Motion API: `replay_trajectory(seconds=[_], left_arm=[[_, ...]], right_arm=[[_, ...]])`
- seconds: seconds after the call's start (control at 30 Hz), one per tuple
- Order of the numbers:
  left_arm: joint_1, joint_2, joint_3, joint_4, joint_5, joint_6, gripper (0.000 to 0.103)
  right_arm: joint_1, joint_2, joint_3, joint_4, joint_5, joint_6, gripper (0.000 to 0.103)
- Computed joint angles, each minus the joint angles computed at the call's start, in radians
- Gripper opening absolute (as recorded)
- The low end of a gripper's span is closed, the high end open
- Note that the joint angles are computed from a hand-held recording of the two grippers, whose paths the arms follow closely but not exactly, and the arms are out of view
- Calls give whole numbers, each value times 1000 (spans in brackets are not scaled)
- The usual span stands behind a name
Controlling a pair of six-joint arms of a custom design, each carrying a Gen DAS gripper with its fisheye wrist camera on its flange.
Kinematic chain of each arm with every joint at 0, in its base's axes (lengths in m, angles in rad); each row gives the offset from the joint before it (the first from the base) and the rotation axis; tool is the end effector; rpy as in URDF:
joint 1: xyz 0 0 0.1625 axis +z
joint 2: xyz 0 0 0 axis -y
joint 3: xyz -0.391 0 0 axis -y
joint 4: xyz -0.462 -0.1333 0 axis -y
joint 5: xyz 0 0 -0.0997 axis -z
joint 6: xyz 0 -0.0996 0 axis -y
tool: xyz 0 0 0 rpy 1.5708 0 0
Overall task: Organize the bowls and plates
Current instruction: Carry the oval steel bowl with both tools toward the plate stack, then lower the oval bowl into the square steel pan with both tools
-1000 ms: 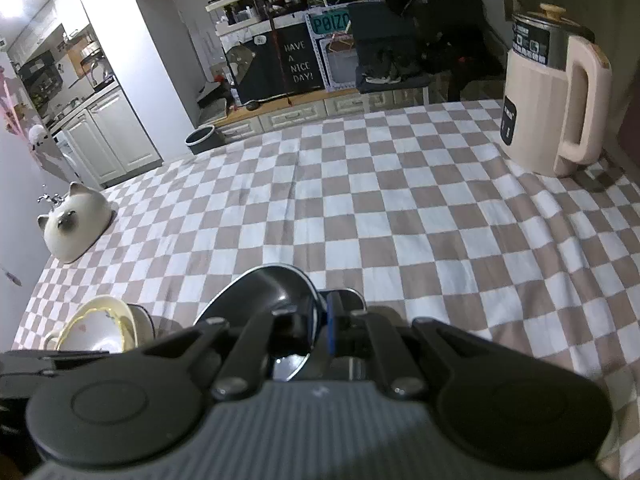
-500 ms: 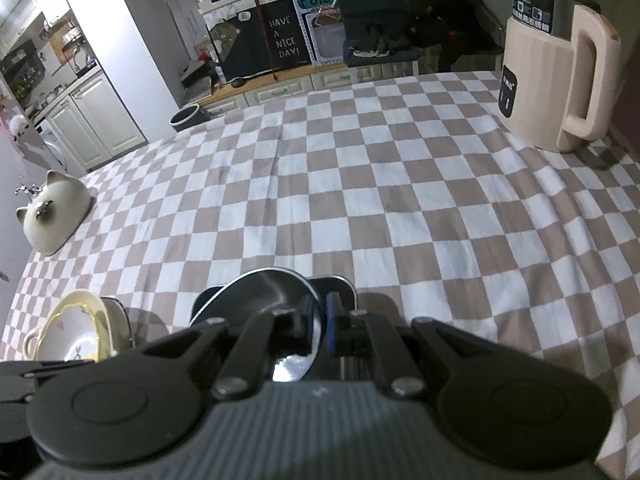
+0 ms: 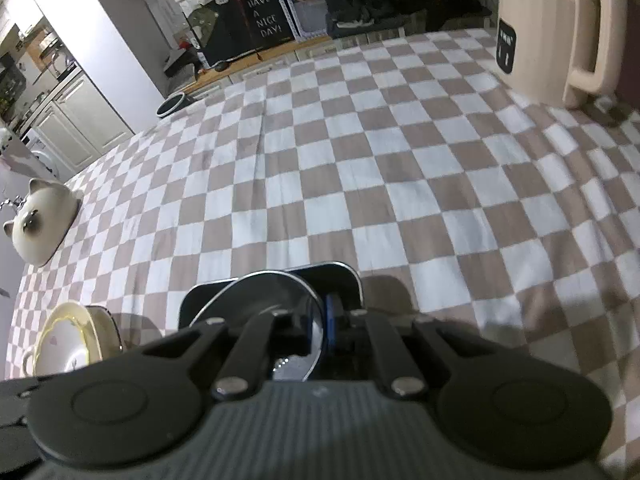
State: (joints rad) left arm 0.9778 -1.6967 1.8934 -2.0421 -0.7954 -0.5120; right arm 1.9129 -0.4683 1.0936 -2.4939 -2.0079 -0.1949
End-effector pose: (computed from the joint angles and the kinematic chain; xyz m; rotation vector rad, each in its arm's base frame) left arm -0.1218 -0.5441 0.4187 -0.0396 2.4976 -0.8278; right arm 0.3694 -0.7657 0.0115 0.6282 -2.6213 0.4471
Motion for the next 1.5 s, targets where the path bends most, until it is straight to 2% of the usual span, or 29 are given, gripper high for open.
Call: replay_trajectory(seconds=[0.67,0.87,1.07,1.2,1.23,1.33,1.43,1.5], left_arm=[[0,-10,17,-32,-29,53,12],[-5,-29,26,-16,-42,54,15],[-17,-42,30,-12,-47,54,16],[-29,-52,34,-9,-53,54,25],[-32,-56,36,-11,-52,55,26],[-45,-69,44,-24,-23,62,34],[-53,-72,43,-35,24,70,35],[-53,-67,37,-37,54,73,35]], right_arm=[[14,52,-54,19,-70,21,14],[16,64,-73,34,-78,51,20],[16,56,-60,-6,-67,46,24],[16,38,-32,-72,-36,32,31],[16,31,-21,-89,-29,31,36],[13,4,10,-137,3,14,41],[8,-27,39,-163,11,-19,42],[7,-42,50,-156,-12,-38,42]])
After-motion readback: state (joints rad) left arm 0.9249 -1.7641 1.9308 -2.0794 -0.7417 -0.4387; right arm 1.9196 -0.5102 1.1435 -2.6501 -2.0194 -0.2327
